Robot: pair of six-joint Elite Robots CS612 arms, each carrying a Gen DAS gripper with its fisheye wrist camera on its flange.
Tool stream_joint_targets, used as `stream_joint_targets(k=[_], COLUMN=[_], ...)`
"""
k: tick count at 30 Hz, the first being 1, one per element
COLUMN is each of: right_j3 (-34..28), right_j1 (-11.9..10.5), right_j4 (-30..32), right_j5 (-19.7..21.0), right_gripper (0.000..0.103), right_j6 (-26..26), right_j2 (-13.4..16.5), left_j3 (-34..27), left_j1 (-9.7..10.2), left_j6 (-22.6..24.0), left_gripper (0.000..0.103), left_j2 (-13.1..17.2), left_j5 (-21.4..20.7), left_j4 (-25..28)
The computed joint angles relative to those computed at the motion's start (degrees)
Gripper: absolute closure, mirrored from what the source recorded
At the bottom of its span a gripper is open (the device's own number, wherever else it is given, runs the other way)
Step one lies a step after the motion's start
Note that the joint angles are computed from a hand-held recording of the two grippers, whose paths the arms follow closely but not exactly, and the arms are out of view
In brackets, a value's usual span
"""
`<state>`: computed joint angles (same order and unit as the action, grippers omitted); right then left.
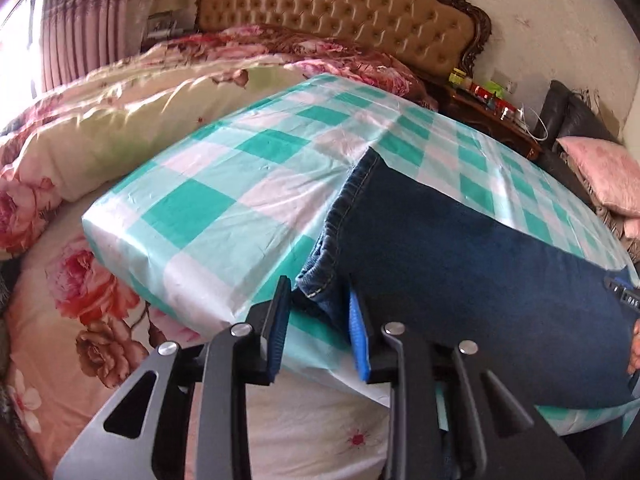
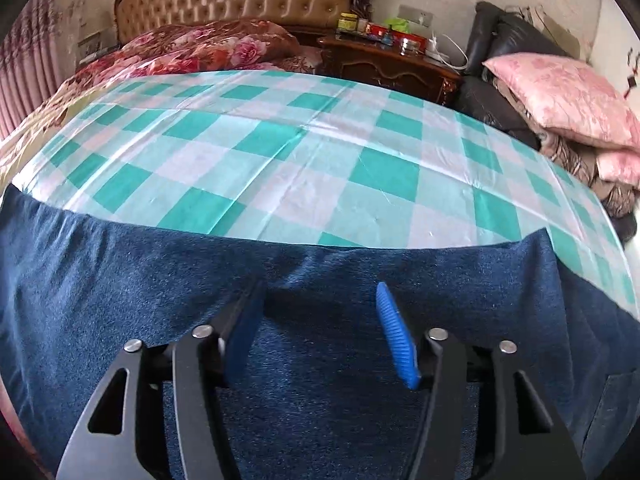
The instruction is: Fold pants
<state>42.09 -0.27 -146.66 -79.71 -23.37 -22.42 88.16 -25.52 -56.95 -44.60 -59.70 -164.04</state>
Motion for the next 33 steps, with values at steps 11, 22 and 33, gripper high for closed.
stream_joint_targets(k=[11, 22, 33], right_j3=[-0.84, 3.62, 7.02], right_j1=[-0.43, -5.72, -9.8], right_j4=[2.96, 13.72, 18.82], right_j5=[1.36, 15.81, 20.61], right_gripper=[0.042, 0.042, 0.042], right_j6=[1.14, 15.48, 18.82], right_j2=[-0.12, -5.14, -7.12], left_j3=[-0.43, -25.22, -42.44], left_j1=[-1.0, -11.7, -18.93], left_j6=[0.44, 32.27, 53.89], left_gripper=[0.085, 0.085, 0.057], left_j2=[-1.97, 6.79, 22.81], left_j5=[1.55, 24.73, 26.24], left_j4=[-0.06, 20.79, 19.47])
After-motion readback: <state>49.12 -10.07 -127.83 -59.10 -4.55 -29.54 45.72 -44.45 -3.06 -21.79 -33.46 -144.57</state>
